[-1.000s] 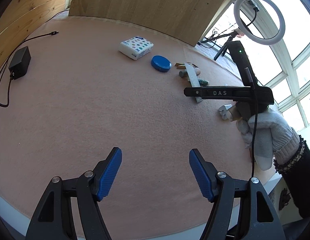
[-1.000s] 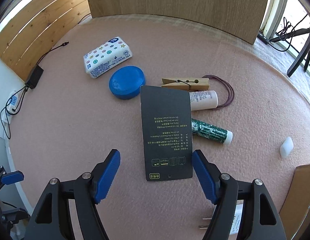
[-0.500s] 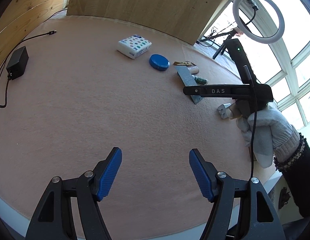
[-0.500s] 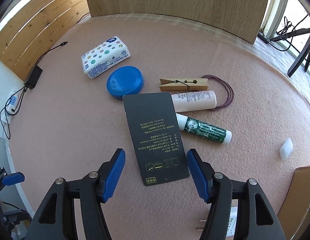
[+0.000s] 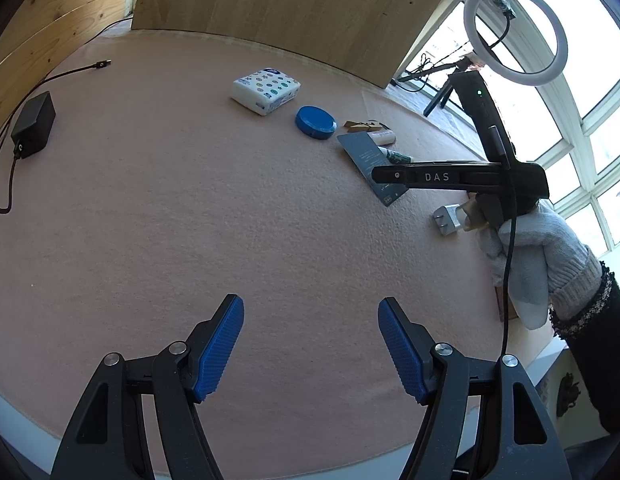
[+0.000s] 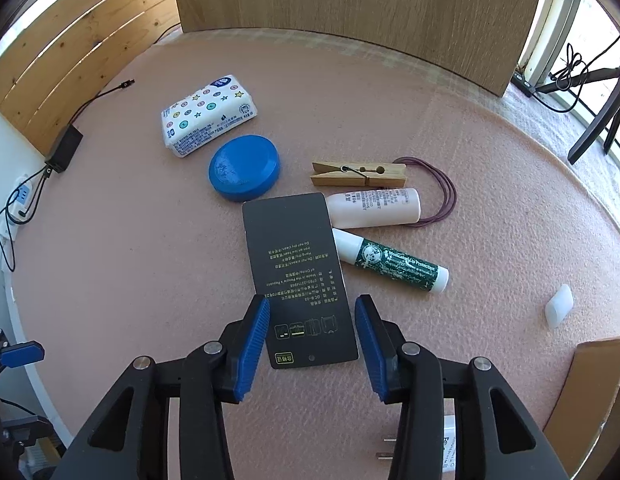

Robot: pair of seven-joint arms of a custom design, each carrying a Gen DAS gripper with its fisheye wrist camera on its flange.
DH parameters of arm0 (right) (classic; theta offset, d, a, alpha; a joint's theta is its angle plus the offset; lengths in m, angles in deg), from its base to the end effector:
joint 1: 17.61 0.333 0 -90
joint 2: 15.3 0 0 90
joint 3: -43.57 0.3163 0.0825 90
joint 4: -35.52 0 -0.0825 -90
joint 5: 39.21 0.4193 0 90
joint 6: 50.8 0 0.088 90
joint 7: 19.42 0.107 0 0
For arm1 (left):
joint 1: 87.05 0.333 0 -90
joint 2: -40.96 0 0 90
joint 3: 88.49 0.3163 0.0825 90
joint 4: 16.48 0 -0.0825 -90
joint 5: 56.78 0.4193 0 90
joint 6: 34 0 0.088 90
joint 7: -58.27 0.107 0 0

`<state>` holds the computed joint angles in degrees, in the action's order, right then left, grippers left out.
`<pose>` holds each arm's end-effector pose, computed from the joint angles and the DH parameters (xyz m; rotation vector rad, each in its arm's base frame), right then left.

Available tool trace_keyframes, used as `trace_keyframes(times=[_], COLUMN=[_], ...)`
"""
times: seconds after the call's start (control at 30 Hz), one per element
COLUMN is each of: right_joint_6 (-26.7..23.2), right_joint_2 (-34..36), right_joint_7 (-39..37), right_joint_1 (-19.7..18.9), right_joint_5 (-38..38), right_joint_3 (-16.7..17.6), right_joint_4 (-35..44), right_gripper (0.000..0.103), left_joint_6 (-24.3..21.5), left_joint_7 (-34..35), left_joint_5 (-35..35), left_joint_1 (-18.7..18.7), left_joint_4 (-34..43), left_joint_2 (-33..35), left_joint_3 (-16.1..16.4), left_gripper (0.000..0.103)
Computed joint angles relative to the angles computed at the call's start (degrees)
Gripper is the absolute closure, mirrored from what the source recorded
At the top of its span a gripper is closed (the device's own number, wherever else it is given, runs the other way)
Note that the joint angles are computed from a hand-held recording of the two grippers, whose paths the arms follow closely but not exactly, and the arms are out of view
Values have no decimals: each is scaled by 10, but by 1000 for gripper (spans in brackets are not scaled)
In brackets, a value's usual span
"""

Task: Organize objects
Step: 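Move the right tool down to the black instruction card, then close the right tool on the black card and lift it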

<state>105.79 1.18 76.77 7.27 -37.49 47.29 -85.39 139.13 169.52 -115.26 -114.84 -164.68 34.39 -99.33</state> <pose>0.5556 0.3006 0.2884 -2.3212 1.6068 -0.1783 0.4103 -0.2452 0.3122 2.0481 -2.1858 0.9410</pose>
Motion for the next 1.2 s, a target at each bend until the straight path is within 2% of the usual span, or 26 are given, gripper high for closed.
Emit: trace_keyframes(times=[0.23,0.4,0.53,0.77,0.87,0.97,1.2], right_joint_6=[-22,-15,-27,-48,-59,-77,-68], right_joint_2=[13,8,8,20,29,39,32], right_joint_7=[-8,-33,-80,-68,-33,-31,-35], right_joint_1=[9,0,-11,13,36,33,25], right_joint_5=[-13,11,48,10,-44,-53,-41], right_joint_3=[-2,12,28,11,-10,-7,0], right_joint_4=[21,17,22,40,51,64,53], right_gripper=[62,62,54,53,48,48,50], left_joint_6=[-2,1,0,-1,0,1,2], left_joint_7=[14,6,7,13,12,13,6], left_joint_5=[-18,-16,-18,-24,-25,-27,-21], left_joint_1=[0,0,-3,-8,-10,-13,-14], left_joint_4=[-1,-10,-12,-15,-19,-21,-17], left_joint_2=[-2,-10,-11,-16,-20,-22,-17], left_joint_3=[0,3,9,10,11,14,16], left_gripper=[30,30,30,30,30,30,30])
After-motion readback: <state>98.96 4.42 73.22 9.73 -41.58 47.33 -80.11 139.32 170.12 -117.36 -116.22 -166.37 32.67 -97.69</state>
